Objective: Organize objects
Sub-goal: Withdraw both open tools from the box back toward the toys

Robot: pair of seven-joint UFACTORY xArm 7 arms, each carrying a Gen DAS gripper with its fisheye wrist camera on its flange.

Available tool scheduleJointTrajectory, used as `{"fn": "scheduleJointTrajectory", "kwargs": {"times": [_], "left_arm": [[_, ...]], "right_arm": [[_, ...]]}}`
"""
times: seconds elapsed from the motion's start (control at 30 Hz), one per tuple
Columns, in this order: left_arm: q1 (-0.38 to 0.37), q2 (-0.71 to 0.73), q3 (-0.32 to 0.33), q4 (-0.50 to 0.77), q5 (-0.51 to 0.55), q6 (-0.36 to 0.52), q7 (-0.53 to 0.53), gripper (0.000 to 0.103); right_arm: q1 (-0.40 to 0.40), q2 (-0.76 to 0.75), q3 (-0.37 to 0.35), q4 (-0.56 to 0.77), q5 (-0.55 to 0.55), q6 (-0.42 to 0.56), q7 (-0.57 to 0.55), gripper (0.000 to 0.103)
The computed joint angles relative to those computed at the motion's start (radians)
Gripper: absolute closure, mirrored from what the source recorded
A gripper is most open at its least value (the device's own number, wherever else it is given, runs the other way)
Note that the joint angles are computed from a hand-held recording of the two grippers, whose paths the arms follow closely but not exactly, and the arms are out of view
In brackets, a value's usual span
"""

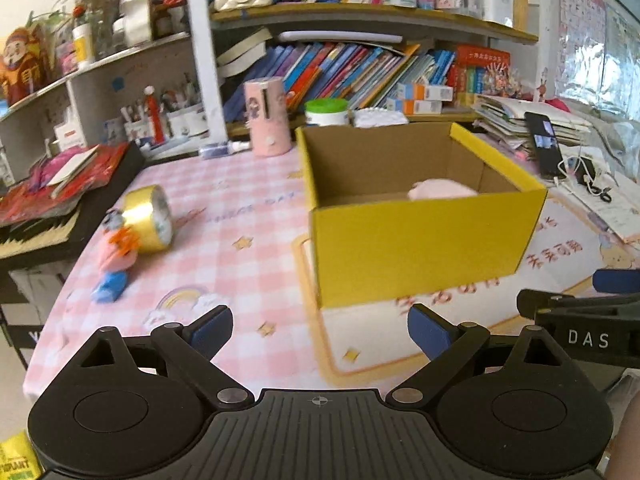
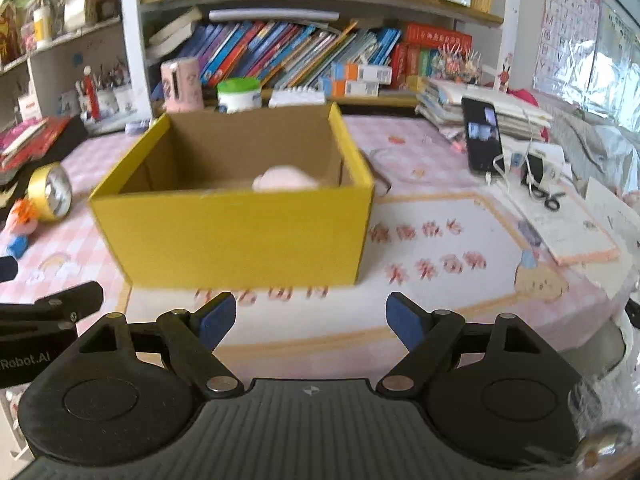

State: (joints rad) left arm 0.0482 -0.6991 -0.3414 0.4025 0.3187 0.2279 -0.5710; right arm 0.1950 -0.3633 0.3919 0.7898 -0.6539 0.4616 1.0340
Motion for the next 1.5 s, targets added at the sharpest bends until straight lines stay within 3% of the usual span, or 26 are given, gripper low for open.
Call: {"fn": "scheduleJointTrajectory", "kwargs": {"times": [0.23, 0.43, 0.93, 1.5], "left_arm": [[-0.103, -0.156, 0.141, -0.106, -0.061, 0.079, 0.122, 0.007], [-0.114, -0.289, 0.22, -0.166, -0.118, 0.173, 0.237, 0.007], [0.004, -0.529, 0.336, -0.243, -0.207, 0.32, 0.44, 0.007], [0.138, -0.529, 0.462, -0.244, -0.285, 0.293, 0.635, 0.007]], "right_arm": [[0.079, -0.008, 0.041, 0.008, 0.077, 0.077, 0.024, 0.021], [0.131, 0.007, 0.078, 0.036, 0.08, 0.109, 0.071, 0.021], [0.281, 0.156, 0.093, 0.176, -0.002, 0.168, 0.163, 0.022], [0.452, 0.328, 0.016, 0.354, -0.141, 0.206, 0.247, 0.027]]}}
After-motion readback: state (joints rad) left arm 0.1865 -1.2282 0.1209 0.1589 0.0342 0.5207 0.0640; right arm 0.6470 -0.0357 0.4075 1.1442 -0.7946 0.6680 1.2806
